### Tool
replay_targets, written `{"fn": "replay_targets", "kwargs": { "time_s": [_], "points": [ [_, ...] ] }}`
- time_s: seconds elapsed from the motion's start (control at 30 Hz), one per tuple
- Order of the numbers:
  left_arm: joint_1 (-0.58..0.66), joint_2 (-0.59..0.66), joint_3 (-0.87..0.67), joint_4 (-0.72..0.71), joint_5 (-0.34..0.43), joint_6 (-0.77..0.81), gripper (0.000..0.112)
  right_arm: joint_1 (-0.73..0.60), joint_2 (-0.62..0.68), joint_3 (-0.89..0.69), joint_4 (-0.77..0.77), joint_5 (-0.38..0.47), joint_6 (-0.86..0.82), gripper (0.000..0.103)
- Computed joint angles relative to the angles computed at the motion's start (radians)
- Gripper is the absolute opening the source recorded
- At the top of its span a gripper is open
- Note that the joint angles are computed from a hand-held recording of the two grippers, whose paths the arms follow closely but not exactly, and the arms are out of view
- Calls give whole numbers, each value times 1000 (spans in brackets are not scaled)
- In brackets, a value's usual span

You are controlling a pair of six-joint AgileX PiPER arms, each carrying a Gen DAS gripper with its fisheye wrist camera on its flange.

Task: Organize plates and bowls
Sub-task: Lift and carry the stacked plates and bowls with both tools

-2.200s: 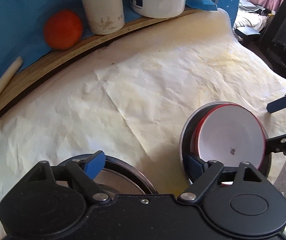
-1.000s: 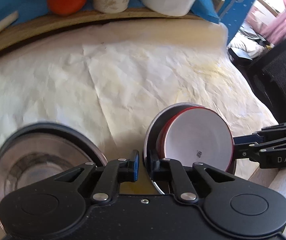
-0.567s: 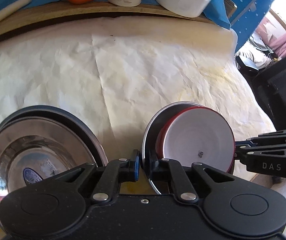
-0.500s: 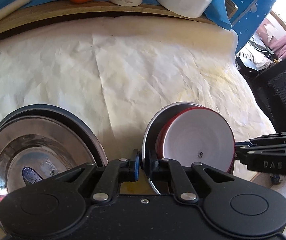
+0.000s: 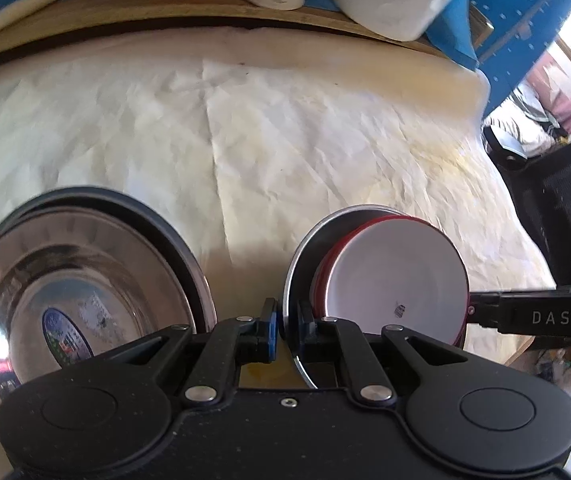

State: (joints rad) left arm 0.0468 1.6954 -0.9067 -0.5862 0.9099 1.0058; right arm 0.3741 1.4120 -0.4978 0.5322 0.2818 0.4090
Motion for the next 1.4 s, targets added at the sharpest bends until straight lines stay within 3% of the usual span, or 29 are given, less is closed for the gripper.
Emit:
{"fn": "replay_targets", "kwargs": {
  "time_s": [0.1, 0.47, 0.87, 1.4],
  "points": [
    [1, 10, -14, 9, 14, -39, 7, -22, -3, 14, 102, -2, -98, 12],
    [3, 11, -33, 31, 45, -98, 7, -41, -7, 4, 122, 35, -116, 12],
    [16, 0, -41, 10, 67, -71, 7, -19, -40, -15, -41, 45, 46, 12],
    [86, -14, -87, -10, 136, -49, 6, 4, -44, -64, -134, 52, 128, 12]
  ]
}}
